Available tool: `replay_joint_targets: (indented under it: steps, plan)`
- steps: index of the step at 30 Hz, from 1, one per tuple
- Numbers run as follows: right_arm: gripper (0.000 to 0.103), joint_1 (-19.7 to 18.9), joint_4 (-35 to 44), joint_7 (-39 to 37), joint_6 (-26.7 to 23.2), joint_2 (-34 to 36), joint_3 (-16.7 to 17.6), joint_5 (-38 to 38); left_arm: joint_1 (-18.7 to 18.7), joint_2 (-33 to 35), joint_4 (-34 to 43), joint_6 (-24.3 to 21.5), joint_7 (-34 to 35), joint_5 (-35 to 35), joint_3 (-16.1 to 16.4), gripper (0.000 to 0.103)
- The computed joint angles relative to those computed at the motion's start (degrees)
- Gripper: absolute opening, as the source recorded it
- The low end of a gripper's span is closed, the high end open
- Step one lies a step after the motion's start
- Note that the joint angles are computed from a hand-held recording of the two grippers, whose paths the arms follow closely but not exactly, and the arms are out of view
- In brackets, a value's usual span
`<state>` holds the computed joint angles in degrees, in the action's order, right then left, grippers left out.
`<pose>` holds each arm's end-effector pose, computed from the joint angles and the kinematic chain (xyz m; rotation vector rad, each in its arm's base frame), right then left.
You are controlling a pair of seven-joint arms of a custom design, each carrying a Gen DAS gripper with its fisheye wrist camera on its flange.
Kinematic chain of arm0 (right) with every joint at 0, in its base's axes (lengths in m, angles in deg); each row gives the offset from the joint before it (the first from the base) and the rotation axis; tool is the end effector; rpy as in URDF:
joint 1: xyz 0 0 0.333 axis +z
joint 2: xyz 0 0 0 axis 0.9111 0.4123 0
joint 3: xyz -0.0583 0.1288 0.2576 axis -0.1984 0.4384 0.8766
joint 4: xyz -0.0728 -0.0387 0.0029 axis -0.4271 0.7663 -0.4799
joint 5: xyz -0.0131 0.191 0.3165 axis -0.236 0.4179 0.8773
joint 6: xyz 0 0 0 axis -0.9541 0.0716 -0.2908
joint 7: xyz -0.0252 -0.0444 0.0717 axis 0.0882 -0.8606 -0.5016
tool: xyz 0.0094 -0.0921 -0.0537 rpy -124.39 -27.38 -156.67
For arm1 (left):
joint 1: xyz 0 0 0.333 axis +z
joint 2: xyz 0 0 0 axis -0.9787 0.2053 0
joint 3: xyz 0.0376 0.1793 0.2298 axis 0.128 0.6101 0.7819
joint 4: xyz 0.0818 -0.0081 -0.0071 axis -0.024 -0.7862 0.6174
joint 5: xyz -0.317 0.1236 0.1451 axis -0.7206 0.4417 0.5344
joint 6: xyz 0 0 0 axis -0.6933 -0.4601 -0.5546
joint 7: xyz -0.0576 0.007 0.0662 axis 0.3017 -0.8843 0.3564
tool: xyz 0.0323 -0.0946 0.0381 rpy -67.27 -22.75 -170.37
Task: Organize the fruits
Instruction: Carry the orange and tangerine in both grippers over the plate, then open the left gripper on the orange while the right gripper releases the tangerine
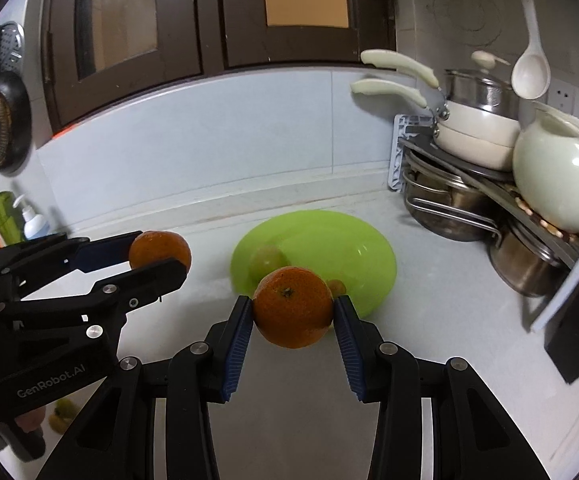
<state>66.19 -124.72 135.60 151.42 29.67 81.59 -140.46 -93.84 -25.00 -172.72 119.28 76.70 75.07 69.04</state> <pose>0.5061 0.0668 0.4117 -1.7050 1.6168 -0.7796 0.5457 -0.2651 0.4184 -1.2535 2.1450 -1.0470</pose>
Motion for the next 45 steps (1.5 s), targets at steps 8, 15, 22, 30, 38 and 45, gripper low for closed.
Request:
replay_joint_targets:
  steps: [8, 15, 22, 30, 38, 45]
  plan:
    - [0.043, -11.5, 2.93, -44.46, -1.93, 8.91, 14.51, 45.05, -4.13, 9.92, 14.55, -7.35, -2.65, 5.4, 6.3, 0.041]
    - [0.043, -14.44, 11.08, -55.78, -6.73, 16.55, 18.81, 56.38, -2.14, 19.36, 28.78, -15.94, -2.26, 7.26, 4.89, 0.041]
    - [0.043, -12.76, 17.03, -62.03, -10.49, 21.78, 17.73, 62.95, -1.84, 30.55, 46.88, -27.99, -0.64, 8.97, 4.19, 0.041]
    - [0.043, -10.59, 20.32, -67.41, -12.65, 25.03, 16.0, 70.01, -2.73, 37.03, 56.81, -34.01, -1.47, 10.39, 4.67, 0.041]
    - [0.043, -6.89, 20.86, -71.11, -13.5, 25.46, 12.59, 75.66, -2.9, 38.37, 58.94, -34.7, -2.24, 10.79, 4.97, 0.044]
    - [0.044, -1.84, 18.16, -71.75, -10.75, 23.42, 7.26, 77.74, -2.2, 33.93, 51.92, -30.8, -2.88, 10.55, 4.97, 0.047]
